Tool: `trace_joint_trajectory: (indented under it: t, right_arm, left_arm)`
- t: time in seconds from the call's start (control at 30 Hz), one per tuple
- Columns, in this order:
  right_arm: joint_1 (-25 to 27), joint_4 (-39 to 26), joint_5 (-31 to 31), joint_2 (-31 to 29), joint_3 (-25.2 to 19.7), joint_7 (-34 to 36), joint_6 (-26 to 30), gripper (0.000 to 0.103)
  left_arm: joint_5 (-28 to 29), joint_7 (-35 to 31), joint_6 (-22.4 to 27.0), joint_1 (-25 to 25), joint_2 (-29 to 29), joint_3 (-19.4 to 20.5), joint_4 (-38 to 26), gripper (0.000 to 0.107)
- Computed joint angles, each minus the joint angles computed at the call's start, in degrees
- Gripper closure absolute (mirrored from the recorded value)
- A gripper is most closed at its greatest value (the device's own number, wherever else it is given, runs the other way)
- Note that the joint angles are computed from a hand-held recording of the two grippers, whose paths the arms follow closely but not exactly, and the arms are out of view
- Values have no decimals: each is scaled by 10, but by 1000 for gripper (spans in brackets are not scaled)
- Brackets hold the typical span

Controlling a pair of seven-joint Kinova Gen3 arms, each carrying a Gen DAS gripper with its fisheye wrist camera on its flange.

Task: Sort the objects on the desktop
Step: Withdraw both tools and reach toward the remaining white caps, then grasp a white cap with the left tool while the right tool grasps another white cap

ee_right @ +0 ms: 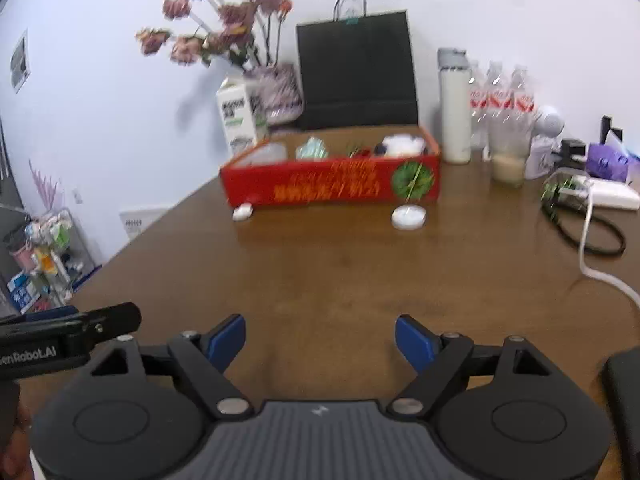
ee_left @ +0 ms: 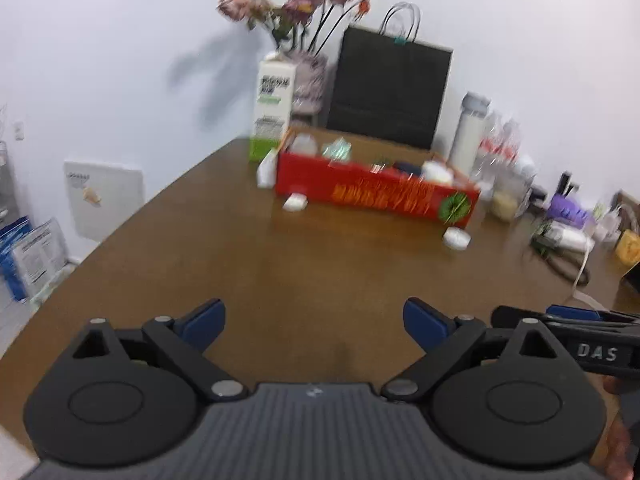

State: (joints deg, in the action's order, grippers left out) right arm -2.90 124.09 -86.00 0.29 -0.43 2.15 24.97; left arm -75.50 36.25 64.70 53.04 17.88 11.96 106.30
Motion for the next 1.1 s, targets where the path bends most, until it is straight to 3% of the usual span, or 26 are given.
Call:
trace_joint_trajectory:
  t: [0.1, 0.2, 0.27, 0.43, 0.5, 0.57, 0.63, 0.73, 0.87, 0.93, 1.03, 1.1]
  right_arm:
    - [43, -35, 43, 5, -33, -29, 4, 17]
    - [32, -78, 111, 39, -50, -82, -56, 17]
    - [-17, -107, 151, 67, -12, -128, -82, 17]
    - [-122, -205, 190, 149, 100, -217, -49, 18]
    - [-169, -248, 209, 195, 153, -264, -42, 22]
    - [-206, -286, 214, 238, 206, -310, -25, 28]
    - [-212, -323, 230, 267, 228, -357, 4, 29]
    - [-188, -355, 295, 288, 190, -423, -10, 30]
    - [-131, -376, 388, 302, 97, -495, -57, 53]
    - [-103, -373, 435, 301, 49, -525, -83, 65]
    - [-68, -357, 501, 298, -15, -557, -129, 65]
    - [-35, -356, 546, 294, -61, -573, -120, 65]
  left_arm:
    - [-22, -51, -37, -70, -7, 22, -6, 17]
    - [-21, -121, -107, -150, -3, 34, -24, 28]
    - [-10, -168, -154, -203, 6, 46, -47, 29]
    - [-6, -284, -247, -325, 62, 67, -114, 35]
    - [36, -331, -241, -336, 97, 54, -161, 53]
    - [83, -370, -263, -342, 113, 31, -186, 54]
    - [111, -379, -306, -323, 117, -23, -189, 54]
    - [144, -394, -357, -284, 122, -102, -191, 54]
    - [216, -446, -402, -242, 135, -181, -199, 76]
    - [233, -453, -412, -201, 140, -234, -198, 79]
    - [267, -491, -411, -166, 147, -275, -204, 81]
    - [278, -489, -417, -148, 143, -293, -197, 81]
